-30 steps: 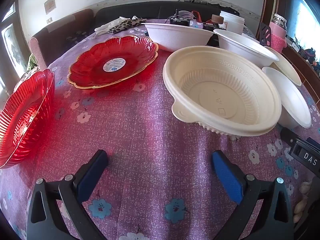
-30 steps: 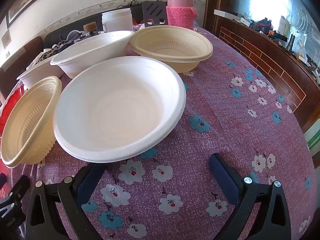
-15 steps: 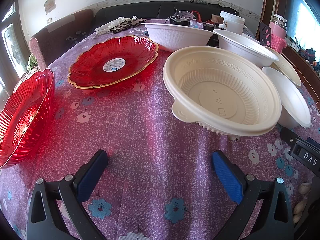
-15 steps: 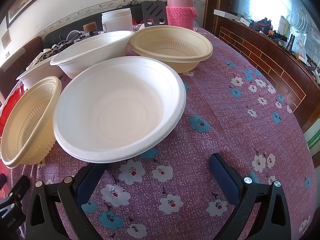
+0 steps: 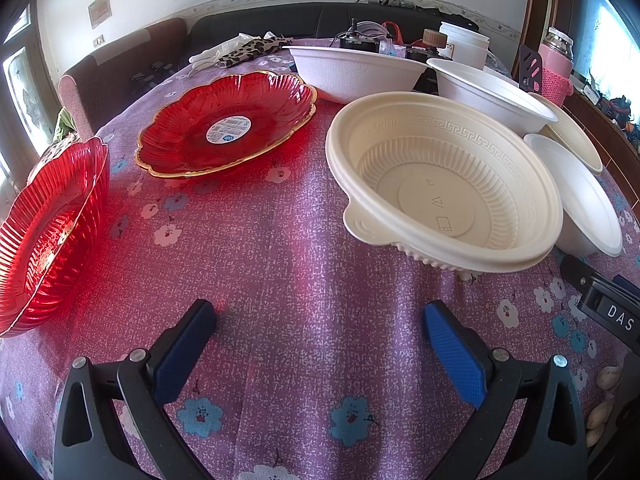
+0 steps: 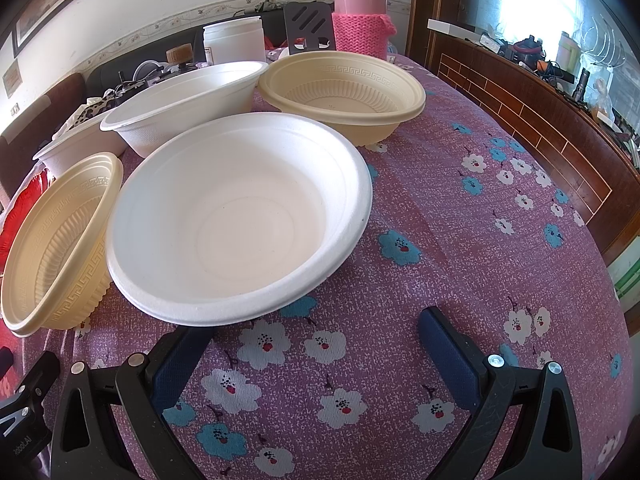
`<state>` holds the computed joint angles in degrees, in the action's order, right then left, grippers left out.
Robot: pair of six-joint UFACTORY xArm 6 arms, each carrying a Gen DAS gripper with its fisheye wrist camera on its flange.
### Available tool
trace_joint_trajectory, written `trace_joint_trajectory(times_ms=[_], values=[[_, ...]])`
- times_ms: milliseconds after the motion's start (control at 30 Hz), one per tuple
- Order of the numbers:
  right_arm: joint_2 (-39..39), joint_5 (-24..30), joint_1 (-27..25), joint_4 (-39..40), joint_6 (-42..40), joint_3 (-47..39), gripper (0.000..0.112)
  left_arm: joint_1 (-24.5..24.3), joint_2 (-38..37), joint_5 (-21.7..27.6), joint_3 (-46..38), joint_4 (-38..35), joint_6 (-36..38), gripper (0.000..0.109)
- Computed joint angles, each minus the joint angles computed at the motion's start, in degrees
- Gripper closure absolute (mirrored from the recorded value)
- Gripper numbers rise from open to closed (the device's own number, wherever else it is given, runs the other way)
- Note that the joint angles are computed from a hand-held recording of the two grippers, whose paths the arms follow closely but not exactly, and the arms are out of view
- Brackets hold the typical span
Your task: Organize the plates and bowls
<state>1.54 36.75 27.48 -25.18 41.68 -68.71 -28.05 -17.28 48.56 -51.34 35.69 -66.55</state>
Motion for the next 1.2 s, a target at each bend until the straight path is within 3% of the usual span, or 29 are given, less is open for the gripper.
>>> trace_joint_trajectory(times_ms=[867,1033,1200], values=[[0.16,0.01,0.02,0.02,0.02,-0.18,0.01,-0.02,0.68,0.11,-0.55,0.15,-0.19,0.006],[-0.16,0.19,0.22,0.06,0.13,0.04,0.01,0.25,1.37,1.6,-2.05,-3.56,3.53,0.006],[0.2,2.85,-0.08,4.46,-4.69,-1.45,0.01,0.11,0.45,0.23,-0.62,-2.29,2.72,0.006]])
